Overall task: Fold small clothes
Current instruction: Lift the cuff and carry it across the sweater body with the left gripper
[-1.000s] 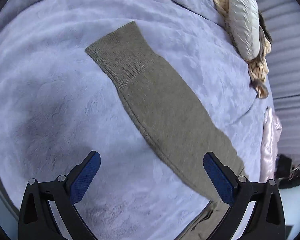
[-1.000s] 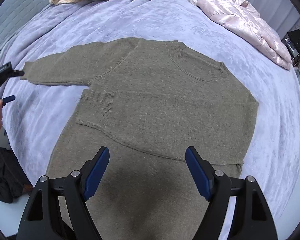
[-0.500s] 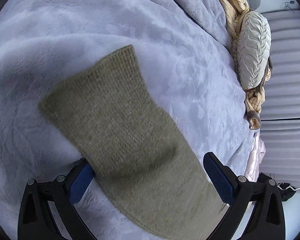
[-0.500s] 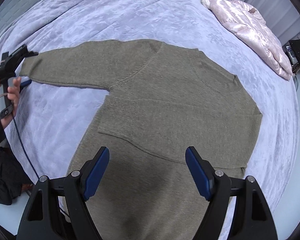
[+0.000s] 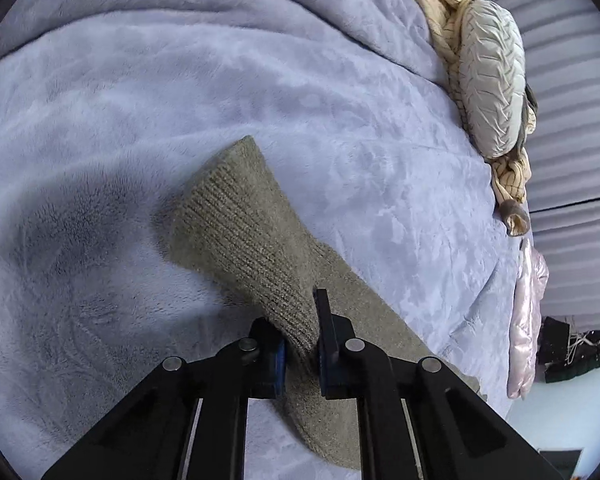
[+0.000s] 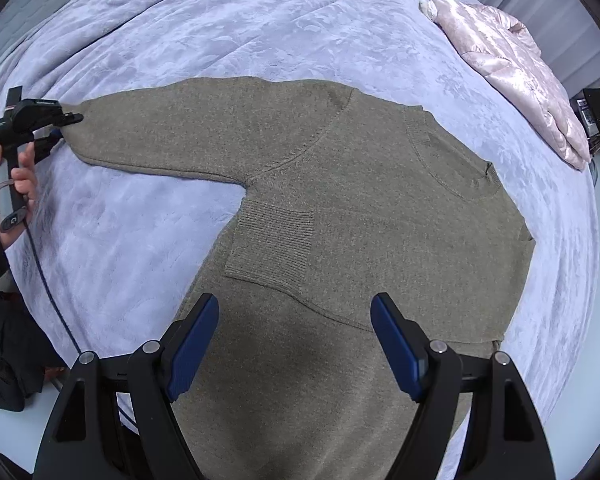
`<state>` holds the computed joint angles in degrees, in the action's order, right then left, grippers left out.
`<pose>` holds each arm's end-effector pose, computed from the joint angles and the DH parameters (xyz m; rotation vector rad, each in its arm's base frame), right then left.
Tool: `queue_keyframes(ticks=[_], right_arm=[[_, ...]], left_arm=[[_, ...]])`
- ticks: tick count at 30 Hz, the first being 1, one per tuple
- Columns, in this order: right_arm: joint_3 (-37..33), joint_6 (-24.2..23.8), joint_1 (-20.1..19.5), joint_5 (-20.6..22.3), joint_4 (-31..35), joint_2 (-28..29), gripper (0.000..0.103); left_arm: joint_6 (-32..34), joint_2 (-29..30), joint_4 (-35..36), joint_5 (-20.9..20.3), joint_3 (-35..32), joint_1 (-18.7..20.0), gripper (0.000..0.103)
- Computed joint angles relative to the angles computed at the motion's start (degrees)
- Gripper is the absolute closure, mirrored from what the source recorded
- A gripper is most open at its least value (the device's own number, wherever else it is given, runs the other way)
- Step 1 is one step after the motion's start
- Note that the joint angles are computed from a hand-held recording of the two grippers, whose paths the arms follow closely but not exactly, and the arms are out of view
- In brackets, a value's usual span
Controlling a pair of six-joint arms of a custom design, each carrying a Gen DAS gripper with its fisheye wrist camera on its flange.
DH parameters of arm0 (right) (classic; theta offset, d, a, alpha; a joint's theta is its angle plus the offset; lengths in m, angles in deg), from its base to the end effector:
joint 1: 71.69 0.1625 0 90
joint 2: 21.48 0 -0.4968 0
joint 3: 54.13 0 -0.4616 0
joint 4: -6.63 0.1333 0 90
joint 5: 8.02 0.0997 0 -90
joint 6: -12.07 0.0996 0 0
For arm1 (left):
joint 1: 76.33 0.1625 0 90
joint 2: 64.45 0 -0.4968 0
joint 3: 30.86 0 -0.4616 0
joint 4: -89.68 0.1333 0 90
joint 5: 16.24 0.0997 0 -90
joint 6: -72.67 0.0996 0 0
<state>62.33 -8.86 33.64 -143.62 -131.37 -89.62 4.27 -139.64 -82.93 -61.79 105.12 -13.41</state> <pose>0.2162 -0.5538 0.2086 0.7327 -2.2290 -0.0547 -0.0337 -0.5120 0.2109 -1.1328 2.4114 -1.1475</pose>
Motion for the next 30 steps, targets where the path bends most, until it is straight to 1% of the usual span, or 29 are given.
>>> queue_keyframes(ticks=[4, 7, 10, 13, 15, 16, 19, 22, 25, 30], right_arm=[[0.0, 0.1, 0.5, 0.0, -0.2, 0.1, 0.022], [0.0, -0.2, 0.8, 0.2, -0.7, 0.2, 0.022], [-0.4, 0.4, 0.9, 1.1, -0.9, 0.1, 0.022], [-0.7, 0.7, 1.0, 1.5, -1.5, 0.1, 0.022], [-0.8, 0.7, 1.0, 1.6, -2.2, 0.0, 0.022], [-0.8, 0.8, 0.9, 1.5, -2.5, -0.2, 0.022], [-1.0, 1.2, 0.7, 1.5, -3.2, -0.7, 0.022], [-0.9, 1.5, 0.3, 1.6, -3.7, -1.5, 0.022], [-0.7, 1.8, -0.3, 2.2, -4.5, -2.7, 0.022], [-0.1, 2.9, -1.8, 3.0, -4.4, -5.1, 0.022]], left_arm=[[-0.8, -1.8, 12.5, 3.5, -2.7, -3.6, 0.09], [-0.7, -2.3, 19.6, 5.9, -4.6, -5.9, 0.09], [-0.5, -2.1, 25.4, 6.7, -6.6, -7.8, 0.09], [-0.4, -1.8, 28.6, 7.2, -8.0, -9.8, 0.09], [-1.6, -1.2, 31.5, 7.9, -9.3, -11.1, 0.09], [-2.2, -0.7, 32.9, 7.9, -10.2, -11.6, 0.09], [-4.3, 1.7, 40.5, 7.1, -14.0, -13.0, 0.09], [-5.2, 4.4, 45.4, 6.3, -17.3, -14.3, 0.09], [-5.1, 7.3, 48.7, 4.8, -20.4, -15.6, 0.09], [-5.0, 11.5, 52.5, 3.9, -24.3, -18.1, 0.09]])
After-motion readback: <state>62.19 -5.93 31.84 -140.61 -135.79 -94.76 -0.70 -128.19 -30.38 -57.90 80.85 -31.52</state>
